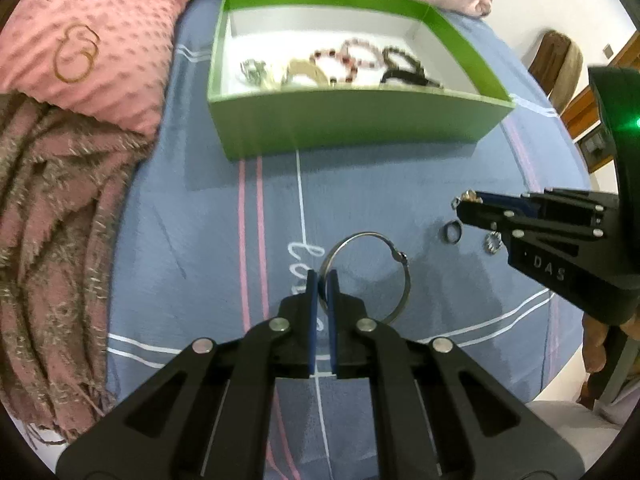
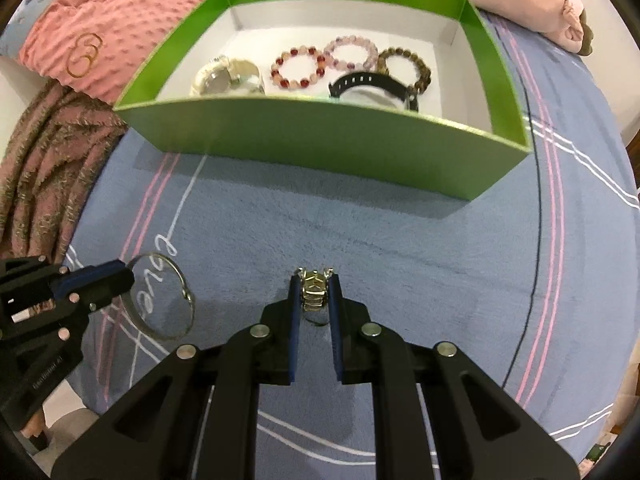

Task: Organize jewelry
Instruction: 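Carry the charm ring and silver hoop into the green box and open both tools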

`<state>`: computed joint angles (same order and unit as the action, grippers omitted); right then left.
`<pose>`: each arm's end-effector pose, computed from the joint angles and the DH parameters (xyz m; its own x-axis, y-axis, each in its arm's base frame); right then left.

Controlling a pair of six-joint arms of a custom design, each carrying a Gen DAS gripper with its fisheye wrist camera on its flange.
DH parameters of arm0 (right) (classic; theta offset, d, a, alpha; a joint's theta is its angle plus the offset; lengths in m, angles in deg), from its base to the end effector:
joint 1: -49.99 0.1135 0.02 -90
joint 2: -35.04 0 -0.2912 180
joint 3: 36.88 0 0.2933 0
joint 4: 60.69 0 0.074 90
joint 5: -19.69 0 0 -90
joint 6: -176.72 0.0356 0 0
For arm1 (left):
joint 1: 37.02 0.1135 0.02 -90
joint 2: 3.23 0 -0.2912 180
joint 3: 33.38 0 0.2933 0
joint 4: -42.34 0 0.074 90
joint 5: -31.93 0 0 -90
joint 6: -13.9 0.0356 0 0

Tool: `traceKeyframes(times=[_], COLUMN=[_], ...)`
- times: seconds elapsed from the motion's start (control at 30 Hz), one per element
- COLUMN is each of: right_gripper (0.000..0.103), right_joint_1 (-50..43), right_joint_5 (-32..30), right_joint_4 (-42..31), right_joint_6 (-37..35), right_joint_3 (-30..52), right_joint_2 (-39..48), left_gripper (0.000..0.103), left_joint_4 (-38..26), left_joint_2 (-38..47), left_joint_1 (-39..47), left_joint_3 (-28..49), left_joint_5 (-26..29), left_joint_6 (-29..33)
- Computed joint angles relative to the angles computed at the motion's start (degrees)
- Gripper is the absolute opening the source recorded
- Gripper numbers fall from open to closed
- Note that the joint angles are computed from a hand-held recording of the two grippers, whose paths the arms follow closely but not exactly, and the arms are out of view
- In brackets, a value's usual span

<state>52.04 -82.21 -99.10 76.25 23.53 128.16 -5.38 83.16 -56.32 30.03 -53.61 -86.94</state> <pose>0.3174 0.0187 0.1428 -0.9114 -0.2106 -0.3537 -0.2718 0.9531 0.1331 0.2897 -0.1044 0.1863 -0.9414 0.1310 -0.3108 0.1799 0.9745 -0.1342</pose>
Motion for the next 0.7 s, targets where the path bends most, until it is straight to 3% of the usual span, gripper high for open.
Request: traceKeyframes(times=[0.1,0.23,0.7], right_gripper=[0.013,0.013,0.013], right_joint_1=[-0.27,-0.50,0.08], right_joint_5=[-1.04,-1.68,3.24], right_joint_4=[-1.11,-2.37,-1.93], right_joint_6=[0.00,-0.25,0.83], right_joint_3=[-0.35,-0.85,-3.51], right_joint_2=[-2.69,-6.26,-19.57], left_gripper=[0.004,0.004,0.004], left_joint_4=[-0.91,-0.50,-0.39], left_joint_2=[-2.44,-6.31,-7.23], left_joint_1=[-0.60,-2.71,-4.98], left_joint_3=[0.33,0.77,4.03], left_joint_5=[-1.02,-6.69,-9.72], left_joint_6=[-0.62,-0.48,0.23])
